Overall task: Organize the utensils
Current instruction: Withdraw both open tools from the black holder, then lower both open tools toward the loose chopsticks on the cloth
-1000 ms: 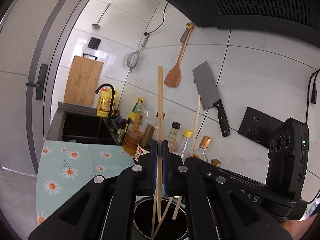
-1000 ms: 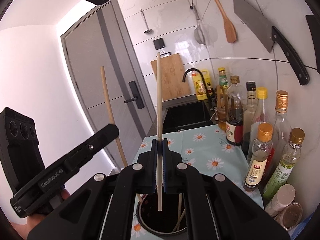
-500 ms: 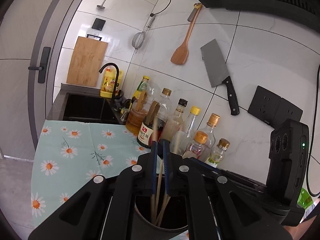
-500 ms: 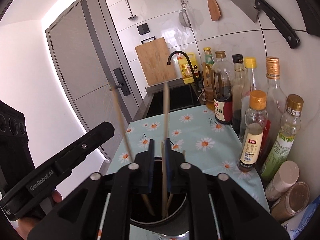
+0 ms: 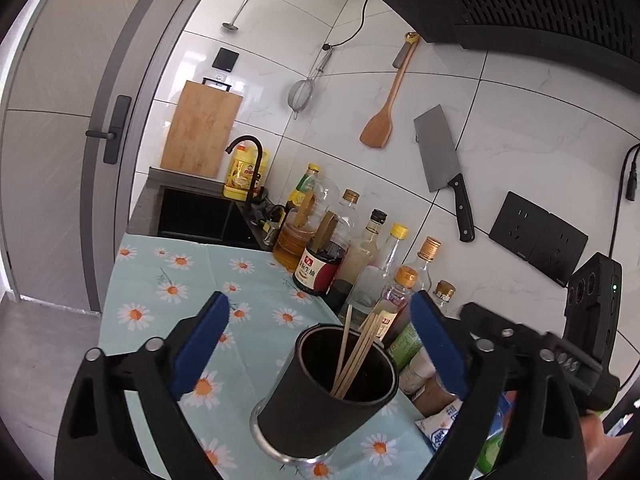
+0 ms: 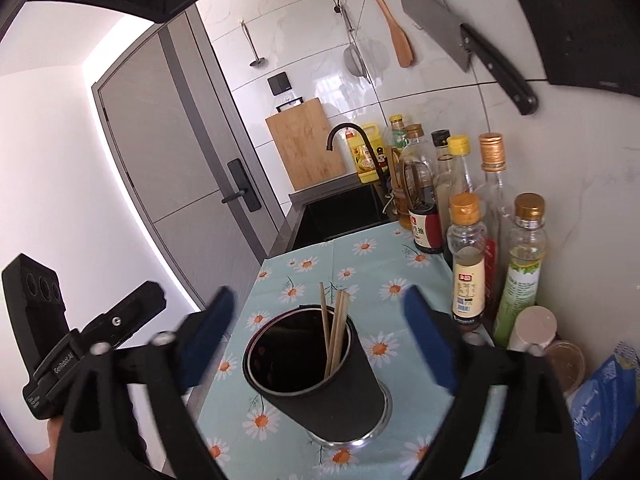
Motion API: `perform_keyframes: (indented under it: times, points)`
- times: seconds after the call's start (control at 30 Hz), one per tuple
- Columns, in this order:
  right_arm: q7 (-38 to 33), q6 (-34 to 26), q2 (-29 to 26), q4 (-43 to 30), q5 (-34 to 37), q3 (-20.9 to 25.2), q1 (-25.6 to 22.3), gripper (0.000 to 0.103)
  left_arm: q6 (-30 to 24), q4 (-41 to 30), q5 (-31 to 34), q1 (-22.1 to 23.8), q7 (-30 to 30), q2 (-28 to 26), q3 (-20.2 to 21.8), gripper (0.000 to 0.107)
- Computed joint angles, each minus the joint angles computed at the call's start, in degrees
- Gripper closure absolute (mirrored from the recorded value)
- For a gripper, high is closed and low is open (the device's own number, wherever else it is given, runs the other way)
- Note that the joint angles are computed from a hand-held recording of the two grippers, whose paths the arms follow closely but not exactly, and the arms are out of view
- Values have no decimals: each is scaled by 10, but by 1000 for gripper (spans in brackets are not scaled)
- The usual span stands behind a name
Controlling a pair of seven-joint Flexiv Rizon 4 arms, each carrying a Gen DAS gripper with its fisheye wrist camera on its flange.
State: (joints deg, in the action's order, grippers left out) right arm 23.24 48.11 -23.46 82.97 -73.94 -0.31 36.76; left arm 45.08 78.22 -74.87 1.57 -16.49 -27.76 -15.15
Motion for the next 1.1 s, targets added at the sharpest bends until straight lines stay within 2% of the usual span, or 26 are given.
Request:
perform_keyframes:
  times: [0.03, 0.1, 0.17, 0.23, 0.3, 0.43, 0.5, 0.57, 0.67, 0.8, 0.93, 1.0, 1.1]
  points:
    - [-7, 0, 6, 6, 10, 6, 0, 4, -7, 13, -3, 6, 15, 10, 3, 10]
    - [-21, -11, 14, 14, 27, 15, 4, 4, -13, 37, -7, 11, 44, 27, 11, 10]
    - [-3, -28, 26, 30, 16, 18, 13, 4, -10, 58, -5, 12, 61, 41, 24, 10]
    - [-5, -44, 32, 40, 23, 29, 18, 4, -29, 81, 6, 18, 70, 56, 38, 10]
    - [-3, -40, 38, 52, 27, 37, 18, 4, -43, 95, 32, 20, 68, 67, 53, 10]
    - [31, -22, 54, 85, -3, 48, 18, 4, -72, 143, 42, 28, 121, 99, 72, 10]
    - [6, -37, 52, 84, 39, 63, 19, 4, -74, 159, 65, 24, 134, 109, 84, 10]
    - [6, -12, 53, 92, 73, 72, 15, 4, -73, 175, 107, 20, 126, 119, 99, 10]
    - [9, 9, 53, 109, 118, 81, 17, 4, -123, 185, 154, 32, 113, 124, 112, 10]
    - [20, 26, 57, 134, 147, 84, 24, 4, -150, 206, 196, 39, 106, 134, 125, 10]
    - [33, 53, 65, 158, 172, 89, 25, 4, -178, 202, 272, 38, 43, 136, 138, 10]
    - [30, 91, 66, 171, 193, 95, 18, 4, -199, 200, 307, 39, 14, 137, 141, 10]
    - [62, 192, 61, 198, 192, 85, 10, 4, -213, 205, 341, 38, 4, 142, 144, 10]
